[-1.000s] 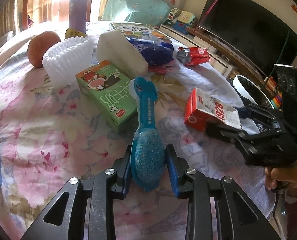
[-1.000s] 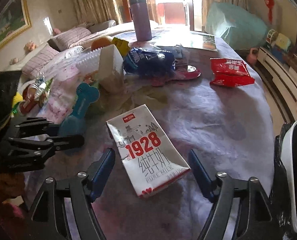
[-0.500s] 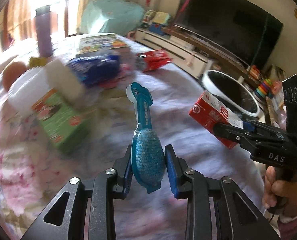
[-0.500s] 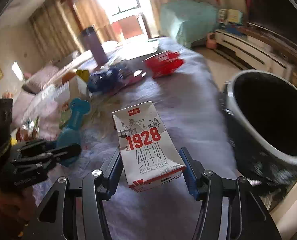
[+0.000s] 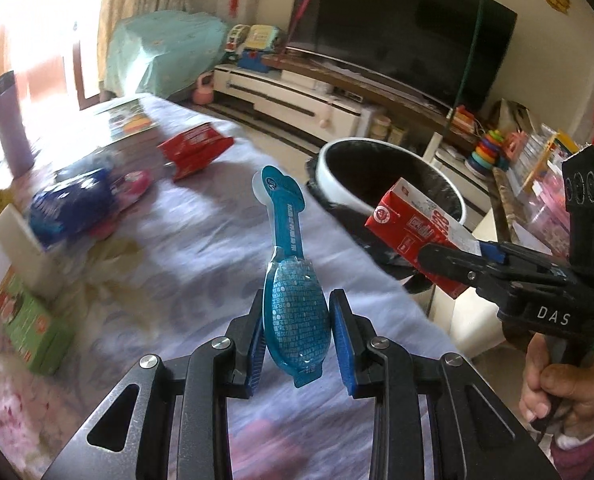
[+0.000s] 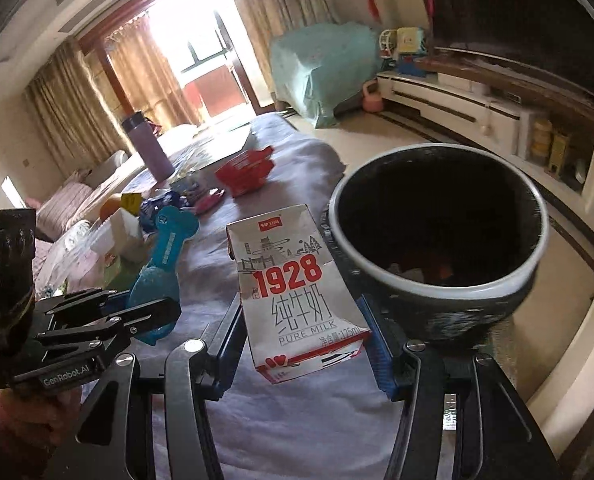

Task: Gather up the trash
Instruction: 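Carry the blue brush and white milk carton over the trash bin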

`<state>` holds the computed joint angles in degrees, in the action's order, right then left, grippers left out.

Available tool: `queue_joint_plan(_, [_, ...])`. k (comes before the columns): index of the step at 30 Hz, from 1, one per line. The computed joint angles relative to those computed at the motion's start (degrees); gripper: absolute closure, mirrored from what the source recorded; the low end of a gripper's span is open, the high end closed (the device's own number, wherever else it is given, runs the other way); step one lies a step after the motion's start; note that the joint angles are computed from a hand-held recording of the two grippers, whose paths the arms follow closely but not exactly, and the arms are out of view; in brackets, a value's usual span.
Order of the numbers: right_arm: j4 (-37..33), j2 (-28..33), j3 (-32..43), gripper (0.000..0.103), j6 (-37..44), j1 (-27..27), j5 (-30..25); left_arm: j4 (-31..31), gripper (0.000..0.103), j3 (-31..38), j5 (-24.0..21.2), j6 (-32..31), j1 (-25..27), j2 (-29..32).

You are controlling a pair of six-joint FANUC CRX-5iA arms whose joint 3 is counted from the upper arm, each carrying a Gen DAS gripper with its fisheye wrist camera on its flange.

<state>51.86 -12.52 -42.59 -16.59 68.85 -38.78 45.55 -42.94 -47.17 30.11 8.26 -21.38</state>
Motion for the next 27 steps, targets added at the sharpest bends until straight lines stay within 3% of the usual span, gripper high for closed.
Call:
queue_joint_plan(12, [-0.77, -5.11, -3.14, 0.048, -0.34, -1.96, -4.29, -0.38, 0.074, 5.83, 4.29, 2.38, -9.53, 7.24])
queue_joint_plan(27, [-2.1, -5.1, -2.53, 0.049, 3.36, -6.73, -6.37, -2.08, 0.074, 15.27, 5.06, 5.58, -14.81, 17.35])
